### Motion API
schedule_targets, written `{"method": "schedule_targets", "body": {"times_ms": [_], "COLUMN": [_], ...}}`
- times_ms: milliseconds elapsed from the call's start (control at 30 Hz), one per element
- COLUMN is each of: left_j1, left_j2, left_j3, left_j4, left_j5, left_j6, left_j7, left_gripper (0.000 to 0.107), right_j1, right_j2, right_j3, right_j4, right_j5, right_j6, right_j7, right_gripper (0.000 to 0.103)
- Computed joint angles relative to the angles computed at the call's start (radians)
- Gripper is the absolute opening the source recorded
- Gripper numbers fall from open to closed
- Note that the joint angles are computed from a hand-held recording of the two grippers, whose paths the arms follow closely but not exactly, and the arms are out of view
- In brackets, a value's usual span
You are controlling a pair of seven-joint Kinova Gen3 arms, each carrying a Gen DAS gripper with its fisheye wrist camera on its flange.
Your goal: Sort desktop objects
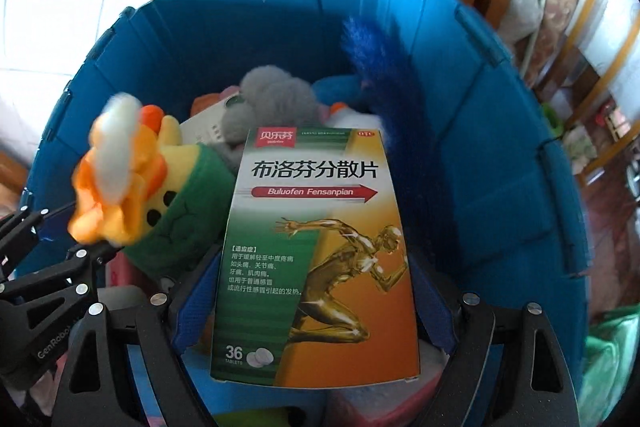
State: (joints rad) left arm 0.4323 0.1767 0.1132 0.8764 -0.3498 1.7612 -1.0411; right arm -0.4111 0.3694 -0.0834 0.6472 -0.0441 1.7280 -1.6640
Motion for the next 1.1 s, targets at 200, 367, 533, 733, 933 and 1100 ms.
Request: {"method": "schedule_targets", "body": {"times_ms": [200, 367, 533, 733, 933, 1100], "left_j1": [0.045, 0.062, 0.072, 0.076, 0.052, -0.007], "left_j2": [-0.027, -0.079, -0.139, -0.236, -0.387, -0.509], "left_j3": [0.013, 0.037, 0.083, 0.187, 0.331, 0.471], "left_j4": [0.017, 0.038, 0.045, 0.092, 0.207, 0.282], "left_j5": [-0.070, -0.126, -0.185, -0.266, -0.336, -0.374], "left_j6": [-0.017, -0.033, -0.036, -0.049, -0.092, -0.101], "left_j7": [0.028, 0.040, 0.069, 0.122, 0.209, 0.261], "left_gripper": [0.052, 0.058, 0.062, 0.070, 0.080, 0.081], "right_j1": [0.002, -0.013, -0.024, -0.054, -0.115, -0.111], "right_j2": [-0.007, -0.029, -0.068, -0.184, -0.365, -0.516], "right_j3": [0.002, 0.005, 0.001, -0.017, -0.088, -0.225], "right_j4": [0.007, 0.016, 0.016, 0.087, 0.239, 0.363], "right_j5": [0.003, 0.031, 0.044, 0.087, 0.220, 0.311], "right_j6": [-0.004, -0.003, 0.000, -0.061, -0.143, -0.186], "right_j7": [-0.006, -0.008, -0.009, 0.005, -0.076, -0.203], "right_gripper": [0.089, 0.103, 0.103, 0.103, 0.103, 0.103]}}
